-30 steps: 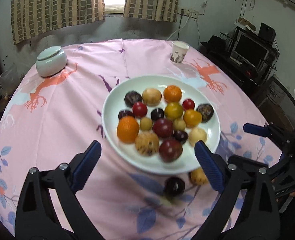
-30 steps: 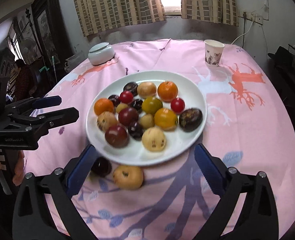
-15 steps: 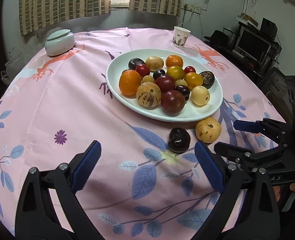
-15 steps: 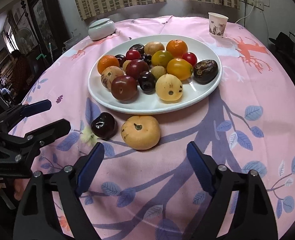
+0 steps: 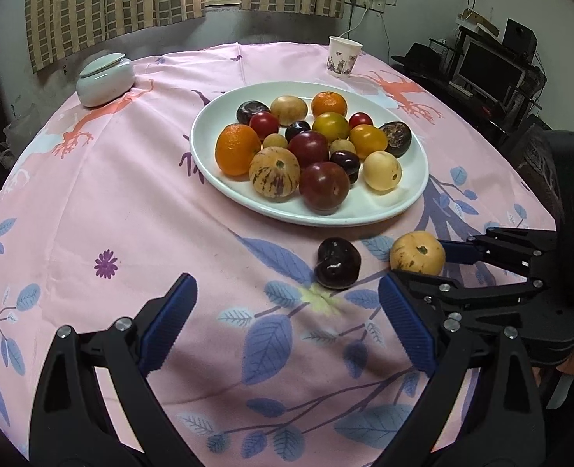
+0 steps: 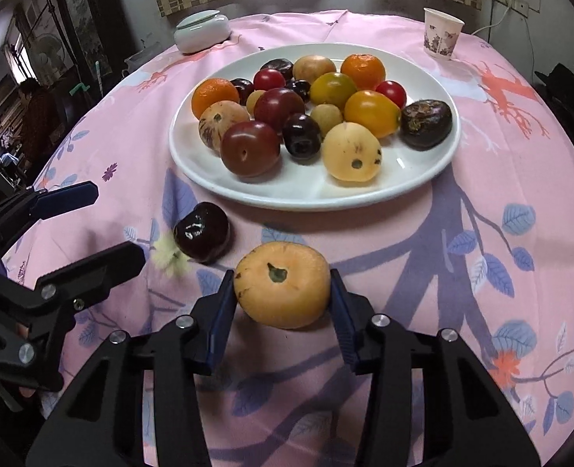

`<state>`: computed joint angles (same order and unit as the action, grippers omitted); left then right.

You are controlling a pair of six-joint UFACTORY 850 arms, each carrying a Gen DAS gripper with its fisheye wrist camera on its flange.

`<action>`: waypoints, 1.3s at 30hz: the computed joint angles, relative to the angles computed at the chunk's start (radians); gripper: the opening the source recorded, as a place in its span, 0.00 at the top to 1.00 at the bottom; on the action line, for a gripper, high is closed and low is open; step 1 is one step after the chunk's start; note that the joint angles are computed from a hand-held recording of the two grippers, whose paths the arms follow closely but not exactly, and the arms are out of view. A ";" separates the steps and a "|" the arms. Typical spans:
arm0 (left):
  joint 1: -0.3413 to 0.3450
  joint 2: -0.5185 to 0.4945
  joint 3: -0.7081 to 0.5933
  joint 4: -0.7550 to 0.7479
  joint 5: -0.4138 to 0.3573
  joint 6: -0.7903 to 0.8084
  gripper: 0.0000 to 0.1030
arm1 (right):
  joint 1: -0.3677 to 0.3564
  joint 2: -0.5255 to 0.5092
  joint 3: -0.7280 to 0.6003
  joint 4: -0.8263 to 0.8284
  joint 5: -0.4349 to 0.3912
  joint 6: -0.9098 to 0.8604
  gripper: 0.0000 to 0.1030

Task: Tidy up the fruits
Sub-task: 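Grasp the pale yellow speckled fruit with the right tool while the left grasps a dark plum, then place the pale yellow fruit and dark plum on the white plate, open both tools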

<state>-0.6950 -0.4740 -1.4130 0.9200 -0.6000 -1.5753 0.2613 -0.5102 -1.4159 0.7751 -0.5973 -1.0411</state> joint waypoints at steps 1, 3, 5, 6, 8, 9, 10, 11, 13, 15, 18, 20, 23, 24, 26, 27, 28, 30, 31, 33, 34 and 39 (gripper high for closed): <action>0.000 -0.007 -0.013 -0.015 0.004 0.021 0.07 | -0.010 0.010 0.012 0.015 -0.002 -0.008 0.55; 0.003 -0.025 -0.041 -0.046 0.017 0.063 0.07 | -0.034 0.028 0.032 0.039 -0.002 -0.020 0.55; 0.006 -0.049 -0.073 -0.068 0.021 0.101 0.07 | -0.059 0.040 0.048 0.062 -0.006 -0.034 0.54; 0.010 -0.063 -0.091 -0.089 0.026 0.130 0.08 | -0.074 0.045 0.055 0.076 -0.011 -0.042 0.54; 0.017 -0.097 -0.135 -0.149 0.038 0.194 0.11 | -0.099 0.052 0.068 0.101 -0.019 -0.058 0.54; 0.020 -0.110 -0.151 -0.178 0.045 0.228 0.19 | -0.110 0.054 0.073 0.112 -0.022 -0.065 0.54; 0.024 -0.128 -0.172 -0.217 0.049 0.275 0.29 | -0.120 0.056 0.078 0.122 -0.027 -0.072 0.54; 0.026 -0.147 -0.196 -0.253 0.039 0.317 0.34 | -0.130 0.056 0.079 0.129 -0.032 -0.076 0.54; 0.026 -0.186 -0.242 -0.289 -0.013 0.363 0.43 | -0.147 0.055 0.081 0.146 -0.041 -0.085 0.54; 0.027 -0.195 -0.249 -0.299 -0.027 0.363 0.43 | -0.158 0.051 0.079 0.161 -0.049 -0.092 0.54; 0.024 -0.189 -0.239 -0.265 -0.051 0.312 0.63 | -0.166 0.044 0.075 0.171 -0.065 -0.094 0.54; 0.029 -0.165 -0.205 -0.269 -0.017 0.289 0.68 | -0.163 0.042 0.071 0.168 -0.075 -0.097 0.54; 0.026 -0.142 -0.169 -0.257 0.011 0.253 0.68 | -0.156 0.048 0.077 0.182 -0.080 -0.119 0.54; 0.022 -0.136 -0.161 -0.250 0.012 0.245 0.68 | -0.154 0.052 0.080 0.190 -0.079 -0.128 0.54; 0.014 -0.118 -0.139 -0.235 0.031 0.229 0.68 | -0.148 0.057 0.081 0.190 -0.069 -0.125 0.54; 0.009 -0.109 -0.128 -0.224 0.039 0.220 0.68 | -0.143 0.059 0.081 0.183 -0.061 -0.119 0.54; 0.004 -0.103 -0.121 -0.217 0.040 0.213 0.68 | -0.137 0.060 0.080 0.168 -0.048 -0.108 0.54; -0.003 -0.089 -0.103 -0.217 0.050 0.210 0.68 | -0.123 0.052 0.070 0.095 -0.019 -0.040 0.54; -0.006 -0.081 -0.092 -0.215 0.058 0.206 0.68 | -0.118 0.043 0.060 0.050 -0.012 0.010 0.54; -0.013 -0.066 -0.072 -0.200 0.071 0.192 0.68 | -0.120 0.035 0.058 0.050 -0.011 0.019 0.54; -0.016 -0.057 -0.062 -0.188 0.077 0.180 0.68 | -0.119 0.037 0.060 0.047 -0.007 0.017 0.54; -0.032 -0.017 -0.019 -0.105 0.093 0.097 0.68 | -0.112 0.076 0.111 0.069 0.030 -0.023 0.55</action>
